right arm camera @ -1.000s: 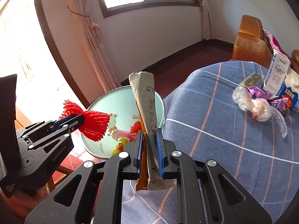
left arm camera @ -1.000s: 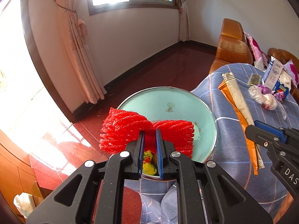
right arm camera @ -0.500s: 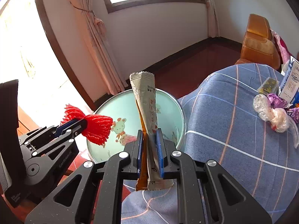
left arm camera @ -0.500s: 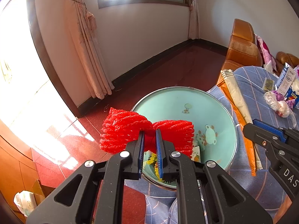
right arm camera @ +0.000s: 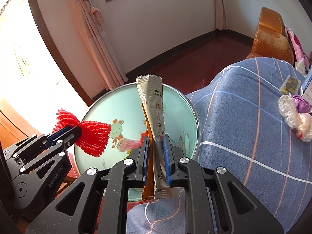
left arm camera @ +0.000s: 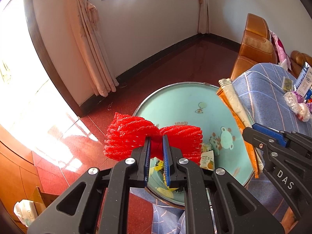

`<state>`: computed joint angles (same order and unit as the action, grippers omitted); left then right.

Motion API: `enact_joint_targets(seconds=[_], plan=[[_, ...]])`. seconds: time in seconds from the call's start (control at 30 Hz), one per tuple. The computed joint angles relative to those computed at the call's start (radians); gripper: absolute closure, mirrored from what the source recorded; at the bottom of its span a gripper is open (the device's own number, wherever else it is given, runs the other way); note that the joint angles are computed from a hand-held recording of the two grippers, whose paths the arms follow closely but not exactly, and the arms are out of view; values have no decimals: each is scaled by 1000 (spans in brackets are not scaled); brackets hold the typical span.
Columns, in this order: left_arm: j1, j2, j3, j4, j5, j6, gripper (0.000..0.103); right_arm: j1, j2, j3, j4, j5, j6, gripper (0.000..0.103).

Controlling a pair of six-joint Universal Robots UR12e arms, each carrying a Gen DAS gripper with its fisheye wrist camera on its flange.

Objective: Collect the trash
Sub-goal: 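Open the left tool dropping the red mesh while the right tool drops the juice packet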

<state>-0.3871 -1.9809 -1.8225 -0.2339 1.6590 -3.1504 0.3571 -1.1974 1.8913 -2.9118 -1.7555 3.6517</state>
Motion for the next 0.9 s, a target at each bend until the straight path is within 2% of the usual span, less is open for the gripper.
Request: enact_joint_targets(seconds=[0.4,0.47,0.63,0.9], plan=[[7,-28,31,-48,-4,6,91,-22,45,-37,15,45,8,84],[6,-32,37,-55,-3,5,91,-26,47,-37,7,51,12,81],[6,-39,39,-60,-7,8,91,-39,43,-20,-47,89,26,80],[1,-41,40,-67,-5,8,85,-36,10,14,-92,34,45,78]])
